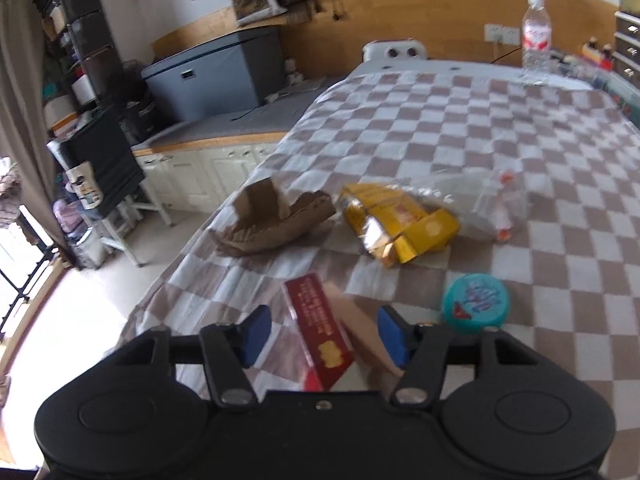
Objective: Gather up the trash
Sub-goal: 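Grasp the red snack box with the right tool while the left tool grasps the torn cardboard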
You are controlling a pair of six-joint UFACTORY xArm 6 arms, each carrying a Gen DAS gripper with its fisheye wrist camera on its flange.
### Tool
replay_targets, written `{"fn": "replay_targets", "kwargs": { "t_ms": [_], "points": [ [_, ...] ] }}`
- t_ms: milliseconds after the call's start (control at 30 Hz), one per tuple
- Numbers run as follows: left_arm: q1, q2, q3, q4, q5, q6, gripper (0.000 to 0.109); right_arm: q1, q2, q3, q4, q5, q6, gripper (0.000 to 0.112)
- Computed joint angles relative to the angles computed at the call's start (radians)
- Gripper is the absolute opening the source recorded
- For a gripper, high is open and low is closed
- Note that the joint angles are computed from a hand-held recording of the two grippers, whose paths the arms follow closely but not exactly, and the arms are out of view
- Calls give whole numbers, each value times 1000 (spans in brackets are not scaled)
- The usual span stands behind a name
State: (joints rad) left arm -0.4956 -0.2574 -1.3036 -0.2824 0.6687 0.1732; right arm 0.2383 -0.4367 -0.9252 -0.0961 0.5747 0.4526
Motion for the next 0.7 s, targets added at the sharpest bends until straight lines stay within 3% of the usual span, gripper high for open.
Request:
{"fn": "replay_targets", "kwargs": {
  "t_ms": [167, 333, 533, 700],
  "points": [
    [-10, 136, -106, -17, 5, 74, 103, 34, -7, 16, 208, -17, -209, 60],
    [-22, 334, -294, -23, 66, 226, 103, 70, -17, 35, 304, -23, -243, 60],
    [-30, 583, -554, -55, 161, 499, 103, 83, -40, 66, 268, -42, -142, 60],
    [-38, 809, -832, -33, 277, 689, 103, 82, -63, 76, 115, -37, -10, 73]
  ]
}}
